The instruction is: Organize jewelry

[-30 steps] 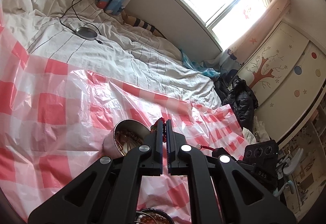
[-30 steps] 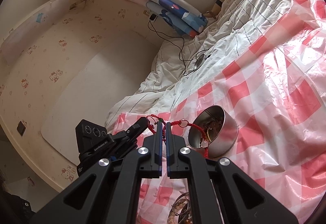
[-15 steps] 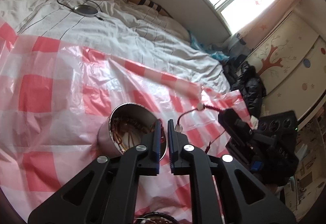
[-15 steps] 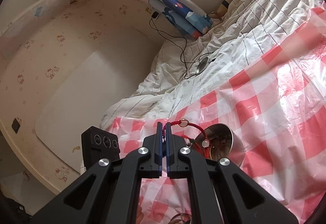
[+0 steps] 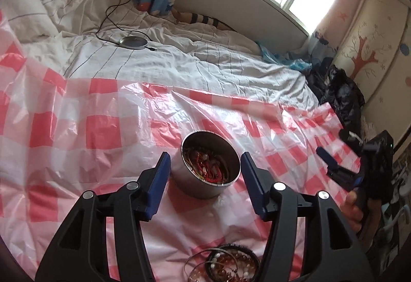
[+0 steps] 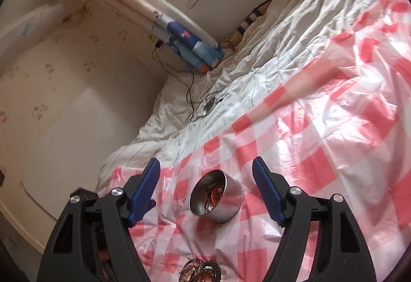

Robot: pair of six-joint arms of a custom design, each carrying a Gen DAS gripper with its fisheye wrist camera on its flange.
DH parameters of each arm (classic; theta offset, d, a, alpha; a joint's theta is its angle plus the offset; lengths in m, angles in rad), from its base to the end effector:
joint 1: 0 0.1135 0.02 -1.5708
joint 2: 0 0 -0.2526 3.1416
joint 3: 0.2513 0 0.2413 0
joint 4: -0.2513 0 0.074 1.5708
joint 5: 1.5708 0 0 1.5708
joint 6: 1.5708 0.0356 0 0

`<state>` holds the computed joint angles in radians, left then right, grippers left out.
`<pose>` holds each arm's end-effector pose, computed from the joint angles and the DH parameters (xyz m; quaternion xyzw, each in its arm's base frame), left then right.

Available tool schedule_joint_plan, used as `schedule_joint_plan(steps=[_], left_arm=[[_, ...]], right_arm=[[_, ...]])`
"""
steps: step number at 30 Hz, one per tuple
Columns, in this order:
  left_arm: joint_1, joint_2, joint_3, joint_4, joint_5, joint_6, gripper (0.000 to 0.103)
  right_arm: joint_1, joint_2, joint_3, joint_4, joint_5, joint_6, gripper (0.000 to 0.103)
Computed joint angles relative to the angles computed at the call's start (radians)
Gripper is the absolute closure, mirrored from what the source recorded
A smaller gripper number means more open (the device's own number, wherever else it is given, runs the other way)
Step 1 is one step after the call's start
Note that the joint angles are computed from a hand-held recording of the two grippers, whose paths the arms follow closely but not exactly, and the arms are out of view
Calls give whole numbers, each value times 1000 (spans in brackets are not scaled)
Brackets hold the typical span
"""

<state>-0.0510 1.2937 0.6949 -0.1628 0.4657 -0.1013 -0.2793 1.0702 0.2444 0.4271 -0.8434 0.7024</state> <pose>0.2532 -0.0289 0.2013 0.0683 0.8965 -0.2406 0.3658 0.1913 -0.0272 0.1661 0.1587 0.7771 0.4394 0.4218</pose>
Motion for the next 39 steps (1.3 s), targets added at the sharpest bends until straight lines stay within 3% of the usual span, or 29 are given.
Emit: schedule_joint_plan(steps=[3, 6, 10, 12, 14, 16, 21, 23, 28, 32, 33, 35, 36, 39], left_arm=[[-54, -104, -42, -96, -23, 136, 48], [-118, -239, -117, -202, -47, 248, 48], [-238, -463, -239, -322, -141, 325, 48], [-334, -550, -282, -359, -232, 333, 48], [-395, -583, -317, -368, -317, 354, 48], [-396, -592, -332, -375, -344, 375, 48], [-214, -580, -307, -366, -226, 407, 48], [-226, -569, -307, -356, -246, 434, 48], [-421, -546, -364, -284, -482, 474, 48], [-526, -466, -397, -188, -618, 488, 48], [-550, -454, -402, -169, -638, 492, 53], [-577, -422, -398, -151, -646, 488, 75], [-580, -390, -389, -146, -650, 480, 90], [-522, -376, -370, -160, -601, 475, 97]], right_arm=[[-200, -45, -117, 76, -168, 69, 28], [-319, -72, -176, 28, -281, 64, 28], [-329, -212, -181, -169, -296, 1, 28], [-283, -261, -187, -202, -269, 16, 28], [-222, -284, -201, -191, -233, 48, 28], [-169, -327, -209, -214, -203, 58, 28], [-62, -333, -199, -209, -132, 65, 28], [-53, -315, -197, -199, -128, 65, 28], [-72, -315, -210, -177, -154, 82, 26], [-66, -323, -206, -184, -155, 83, 24], [-66, -323, -204, -185, -157, 82, 24], [-66, -320, -202, -185, -159, 82, 23], [-66, -320, -201, -187, -160, 80, 23], [-63, -318, -196, -193, -166, 73, 23]])
